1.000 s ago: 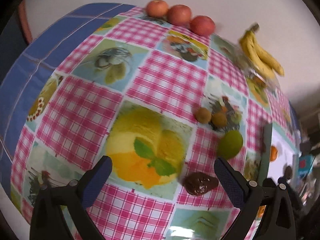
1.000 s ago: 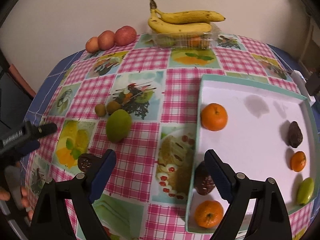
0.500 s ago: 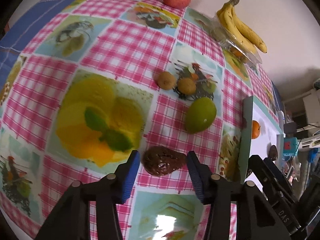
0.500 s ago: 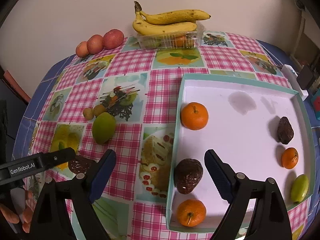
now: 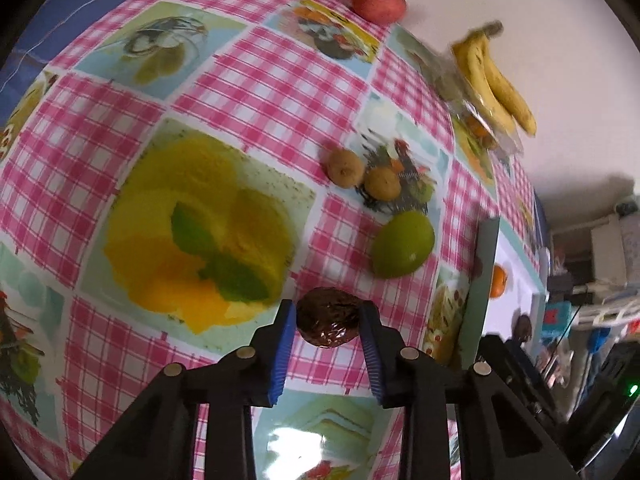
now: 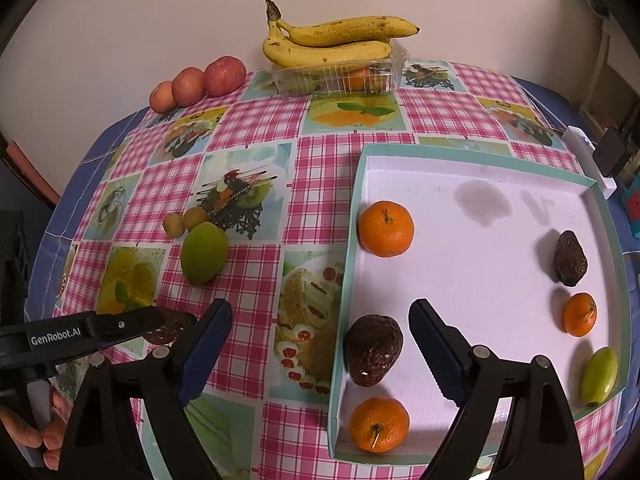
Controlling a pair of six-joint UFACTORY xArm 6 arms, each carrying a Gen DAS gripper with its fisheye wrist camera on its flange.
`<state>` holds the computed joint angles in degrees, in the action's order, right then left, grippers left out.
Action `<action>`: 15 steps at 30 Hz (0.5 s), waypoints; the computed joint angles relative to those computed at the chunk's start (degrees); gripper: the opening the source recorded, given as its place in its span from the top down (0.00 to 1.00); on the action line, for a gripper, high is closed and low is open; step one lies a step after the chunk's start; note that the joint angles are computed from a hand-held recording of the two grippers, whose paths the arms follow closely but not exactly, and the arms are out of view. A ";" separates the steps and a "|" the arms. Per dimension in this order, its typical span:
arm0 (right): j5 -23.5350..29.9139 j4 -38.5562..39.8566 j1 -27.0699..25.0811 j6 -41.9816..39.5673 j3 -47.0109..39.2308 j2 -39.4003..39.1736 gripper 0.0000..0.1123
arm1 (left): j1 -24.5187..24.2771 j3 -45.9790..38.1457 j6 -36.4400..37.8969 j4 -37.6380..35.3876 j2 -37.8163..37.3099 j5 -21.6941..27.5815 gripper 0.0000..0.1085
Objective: Organize fruits
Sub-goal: 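Grasp a dark date with the left tool while the right tool grasps a green mango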
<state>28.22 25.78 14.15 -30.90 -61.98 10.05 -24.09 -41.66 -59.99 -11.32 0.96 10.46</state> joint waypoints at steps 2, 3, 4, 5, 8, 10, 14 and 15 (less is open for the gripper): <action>-0.09 -0.15 -0.02 0.09 0.10 -0.04 0.20 | 1.04 1.55 -4.73 3.91 -1.19 -1.03 0.69; -0.07 -0.16 -0.03 0.06 0.09 -0.03 0.20 | 1.66 2.23 -7.73 6.62 -1.81 -1.26 0.69; -0.07 -0.19 -0.04 0.02 0.08 -0.03 0.20 | 2.36 3.05 -10.81 9.43 -2.62 -1.54 0.69; -0.13 -0.22 -0.05 0.01 0.11 -0.01 0.20 | 2.92 3.67 -13.04 11.43 -3.17 -1.93 0.69; -0.03 0.07 0.02 -0.43 0.09 0.09 0.20 | 5.51 5.98 -23.51 21.68 -5.86 -2.95 0.69; -0.22 0.45 0.24 -0.87 0.17 0.01 0.20 | 7.23 6.54 -31.52 30.39 -7.51 -1.79 0.69; -0.48 3.23 0.88 -3.55 0.36 -0.45 0.20 | 9.18 6.88 -41.34 41.72 -10.41 1.80 0.69; -0.48 3.93 1.06 -4.14 0.32 -0.51 0.20 | 9.48 6.82 -42.28 42.98 -10.71 2.24 0.69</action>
<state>27.75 29.72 15.20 -35.05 -61.66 9.54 -14.60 -34.84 -102.27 31.66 -9.75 12.70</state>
